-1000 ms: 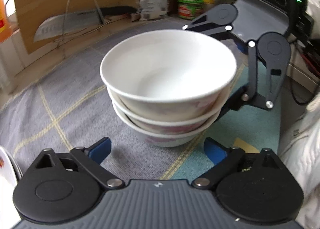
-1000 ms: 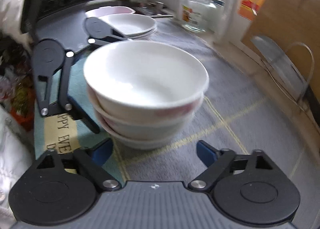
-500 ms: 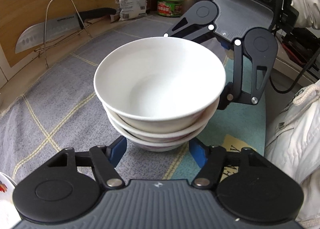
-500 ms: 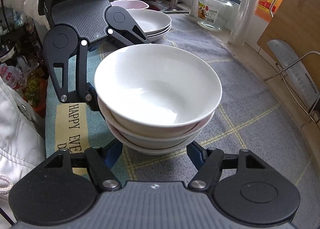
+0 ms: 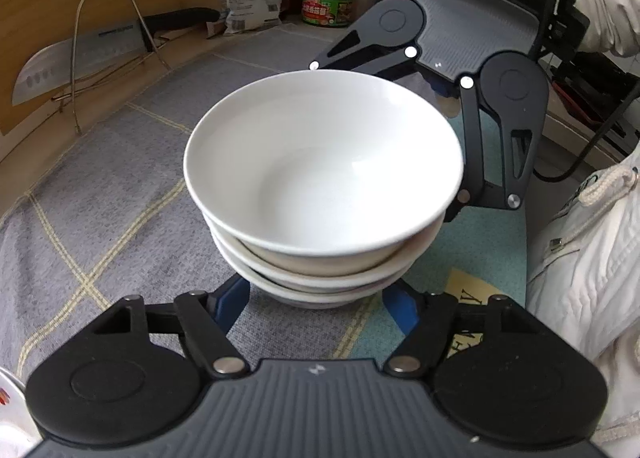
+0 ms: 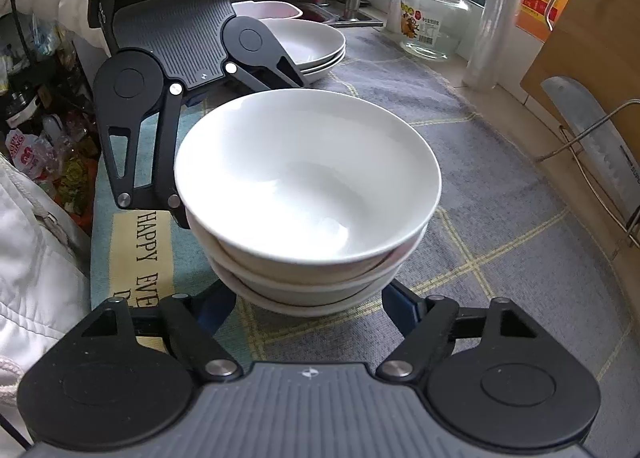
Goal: Organize plates and bowls
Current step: 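Lift the bowl stack with both tools and carry it toward the plate stack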
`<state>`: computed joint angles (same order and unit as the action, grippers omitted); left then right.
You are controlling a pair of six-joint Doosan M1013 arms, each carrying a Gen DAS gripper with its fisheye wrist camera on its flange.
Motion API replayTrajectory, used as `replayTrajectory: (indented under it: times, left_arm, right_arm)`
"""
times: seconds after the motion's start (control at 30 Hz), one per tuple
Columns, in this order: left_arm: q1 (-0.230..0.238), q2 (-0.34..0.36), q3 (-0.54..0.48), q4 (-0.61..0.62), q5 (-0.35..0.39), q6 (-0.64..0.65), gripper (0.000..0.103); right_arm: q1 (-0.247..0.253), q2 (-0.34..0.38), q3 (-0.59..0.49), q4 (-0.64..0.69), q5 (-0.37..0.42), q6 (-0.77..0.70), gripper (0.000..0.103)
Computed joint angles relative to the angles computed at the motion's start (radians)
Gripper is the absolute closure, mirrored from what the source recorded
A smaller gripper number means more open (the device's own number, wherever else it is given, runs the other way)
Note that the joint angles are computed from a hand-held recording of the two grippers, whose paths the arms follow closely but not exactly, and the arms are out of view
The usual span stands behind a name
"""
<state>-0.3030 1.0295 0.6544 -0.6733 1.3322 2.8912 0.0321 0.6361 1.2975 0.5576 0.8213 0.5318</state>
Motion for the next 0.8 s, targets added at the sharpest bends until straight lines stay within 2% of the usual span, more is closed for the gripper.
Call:
replayTrajectory:
  times: [0.27,0.8]
  left_arm:
    - [0.002,0.039,-0.075,0.002,0.07,-0.025,0.03]
    - [0.0,0.009,-0.021,0.01,0.022,-0.008,0.03]
  right_arm:
    - [-0.001,0.002,-0.008,0.003,0.019,-0.002,0.02]
    - [0.008,-0.002,-0.009,-0.035,0.011,0.038,0.02]
